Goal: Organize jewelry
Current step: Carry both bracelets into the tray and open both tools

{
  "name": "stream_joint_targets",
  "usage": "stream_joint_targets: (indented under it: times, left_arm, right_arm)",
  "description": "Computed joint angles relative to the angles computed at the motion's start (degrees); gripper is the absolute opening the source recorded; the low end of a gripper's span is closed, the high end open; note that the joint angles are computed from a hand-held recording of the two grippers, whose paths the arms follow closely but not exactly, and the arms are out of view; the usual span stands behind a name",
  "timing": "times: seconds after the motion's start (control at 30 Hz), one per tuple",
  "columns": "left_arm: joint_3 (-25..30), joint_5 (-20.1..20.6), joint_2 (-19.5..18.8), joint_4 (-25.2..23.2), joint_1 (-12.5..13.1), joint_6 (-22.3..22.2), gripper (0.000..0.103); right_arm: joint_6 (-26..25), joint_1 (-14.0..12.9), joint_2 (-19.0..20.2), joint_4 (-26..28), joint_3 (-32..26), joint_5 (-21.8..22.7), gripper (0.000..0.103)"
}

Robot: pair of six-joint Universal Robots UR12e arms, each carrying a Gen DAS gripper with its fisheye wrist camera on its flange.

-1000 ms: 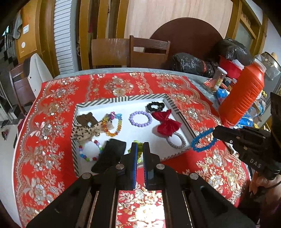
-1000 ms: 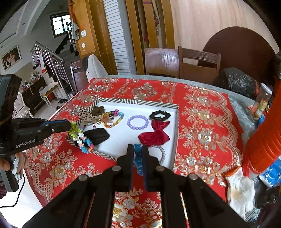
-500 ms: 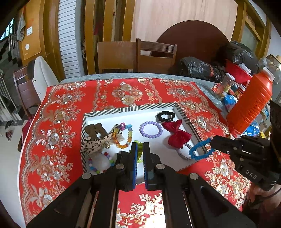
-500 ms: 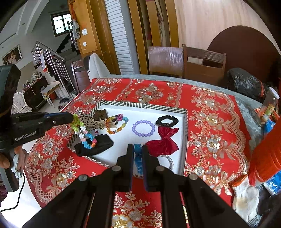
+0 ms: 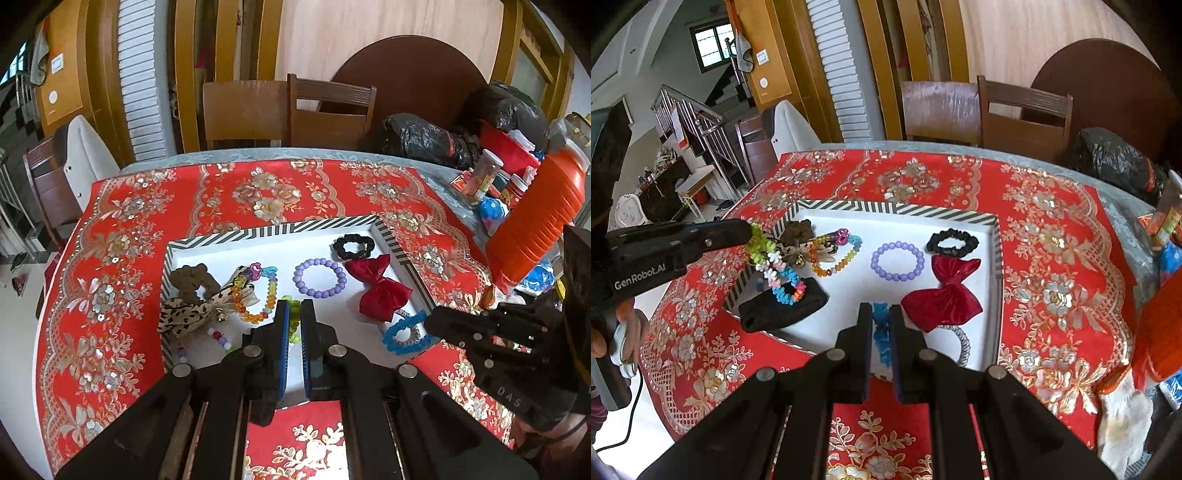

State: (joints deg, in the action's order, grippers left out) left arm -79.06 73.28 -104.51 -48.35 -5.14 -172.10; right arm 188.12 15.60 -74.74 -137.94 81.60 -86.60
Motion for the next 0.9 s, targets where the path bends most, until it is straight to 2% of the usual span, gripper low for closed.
stream_joint_targets:
  times: [0.23,0.43,0.63,0.9]
  left_arm:
    - [1.82,-0.91,-1.99,-1.61,-0.91,-0.69,0.007]
    - [3.36,-3.38,-4.04,-1.67,-1.31,-1.84,0.007]
    - [4.56,-1.43,-6.20,-3.31,-1.41,-4.05,0.007]
    - [3.93,1.54,-7.03,-5.41,-0.54,-5.48,0.007]
  right_arm:
    - [0.83,-0.07,0.85,0.35,-0.32,1.57,0.009]
    - [3.06,-0.37,1.59,-0.11,-0.42,4.95,0.009]
    - [3.65,-0.48,2.80,1.23,-1.25,5.35,0.009]
    - [4.91,-1.35,3.82,5.82,-1.12,2.44,0.009]
